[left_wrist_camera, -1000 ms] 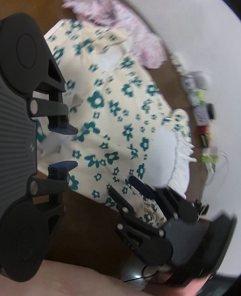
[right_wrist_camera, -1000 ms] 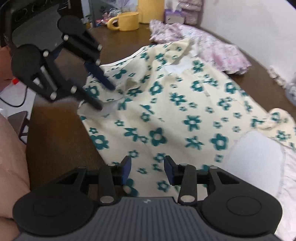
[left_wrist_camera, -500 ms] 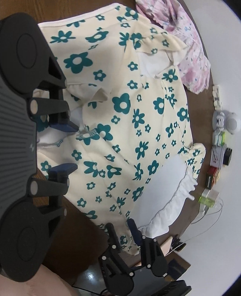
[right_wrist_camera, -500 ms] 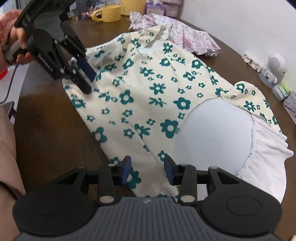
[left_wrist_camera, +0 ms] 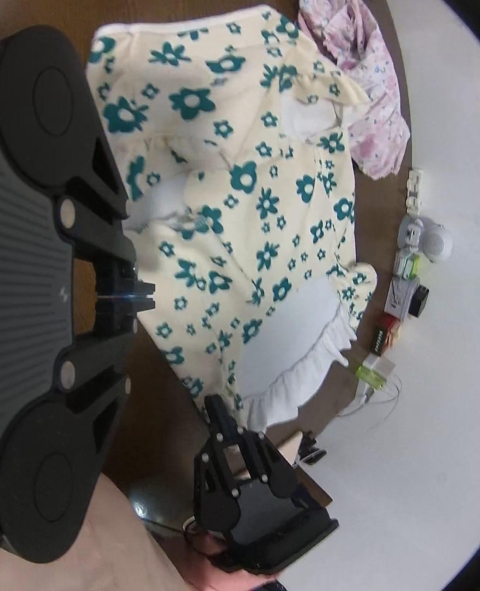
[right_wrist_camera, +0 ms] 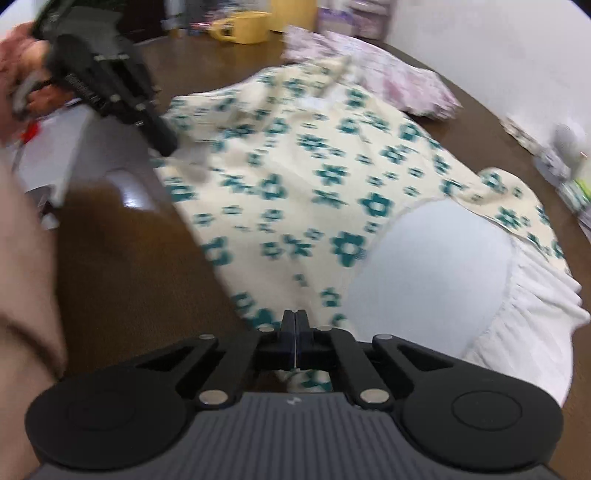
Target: Fold clothes
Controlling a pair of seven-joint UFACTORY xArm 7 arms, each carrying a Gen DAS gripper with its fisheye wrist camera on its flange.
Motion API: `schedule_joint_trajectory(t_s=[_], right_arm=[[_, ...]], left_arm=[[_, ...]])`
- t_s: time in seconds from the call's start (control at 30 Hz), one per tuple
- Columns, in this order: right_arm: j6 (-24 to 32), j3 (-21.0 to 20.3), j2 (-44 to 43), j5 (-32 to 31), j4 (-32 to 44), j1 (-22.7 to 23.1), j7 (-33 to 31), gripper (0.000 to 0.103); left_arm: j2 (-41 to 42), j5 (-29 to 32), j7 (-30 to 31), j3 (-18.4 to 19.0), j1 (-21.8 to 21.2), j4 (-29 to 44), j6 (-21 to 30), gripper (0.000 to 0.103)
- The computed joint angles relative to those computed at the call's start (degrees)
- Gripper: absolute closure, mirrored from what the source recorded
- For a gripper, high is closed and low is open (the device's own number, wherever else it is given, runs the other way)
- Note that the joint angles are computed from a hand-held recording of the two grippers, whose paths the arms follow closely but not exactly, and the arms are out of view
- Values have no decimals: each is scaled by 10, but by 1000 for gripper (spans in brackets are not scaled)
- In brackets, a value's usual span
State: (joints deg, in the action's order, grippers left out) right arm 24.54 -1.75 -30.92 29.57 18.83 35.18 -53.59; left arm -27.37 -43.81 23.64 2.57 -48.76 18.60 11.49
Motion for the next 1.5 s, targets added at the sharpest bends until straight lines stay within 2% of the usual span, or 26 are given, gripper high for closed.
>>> schedule_joint_trajectory(t_s=[0.03, 0.07, 0.1, 0.13, 0.2, 0.23, 0.33, 0.47, 0.5, 0.53, 0.57, 0.6, 0.63, 0.7, 0.77, 0.93, 1.07, 1.13, 1.2, 1.27, 1.4, 1.5], right_arm=[[-5, 5, 2, -2, 0, -3, 6, 101], [-15, 14, 6, -5, 0, -8, 18, 99], [-21, 15, 11, -5, 2, -9, 28, 93], [-30, 15, 14, -3, 3, -8, 36, 90], [-52, 24, 12, -12, -3, -12, 53, 75], [-57, 25, 9, -19, -7, -13, 61, 71], [-61, 21, 0, -36, -17, -13, 80, 71], [-63, 2, -8, -44, -28, -2, 87, 71], [-64, -2, -9, -46, -30, -1, 88, 70], [-65, -5, -8, -47, -30, 0, 89, 70], [-67, -8, -5, -47, -30, 1, 90, 70], [-70, -12, -2, -47, -30, 2, 90, 70], [-72, -15, 2, -46, -30, 4, 90, 70], [-78, -21, 10, -43, -28, 7, 88, 70], [-79, -25, 13, -40, -29, 10, 83, 70], [-82, -45, 18, -20, -23, 37, 46, 70], [-84, -30, 47, -21, -7, 36, 27, 68], [-83, -18, 59, -26, 1, 31, 22, 66], [-79, -9, 68, -29, 9, 24, 22, 66], [-76, -1, 71, -28, 11, 18, 23, 66], [-79, 9, 66, -29, 7, 11, 28, 66], [-78, 9, 65, -31, 6, 10, 29, 66]], left_arm=[[10, 16, -22, -22, 20, 0, -10, 97], [19, 37, -47, -42, 40, 0, -20, 89], [32, 60, -68, -58, 58, 2, -29, 81], [44, 84, -89, -71, 75, 4, -37, 78], [67, 105, -94, -58, 73, 15, -40, 71], [79, 112, -94, -51, 71, 22, -38, 69], [112, 136, -101, -55, 82, 43, -36, 67], [132, 96, -57, -29, 55, 60, -41, 69], [135, 76, -38, -21, 46, 64, -38, 73], [136, 52, -14, -12, 37, 69, -28, 80], [138, 19, 15, -1, 26, 76, -14, 101], [142, -31, 53, 20, 9, 86, 7, 100], [142, -57, 75, 22, 6, 88, 12, 100], [133, -71, 84, 9, 16, 82, 11, 101], [112, -131, 131, 20, 11, 76, 28, 101], [80, -221, 186, 16, 25, 64, 41, 101], [87, -277, 226, 0, 39, 68, 39, 100], [97, -281, 233, -14, 53, 72, 34, 96], [110, -257, 214, -42, 73, 73, 16, 82], [118, -237, 207, -62, 93, 72, 11, 76], [119, -230, 225, -74, 119, 74, 35, 73], [119, -190, 194, -90, 139, 77, 49, 76]])
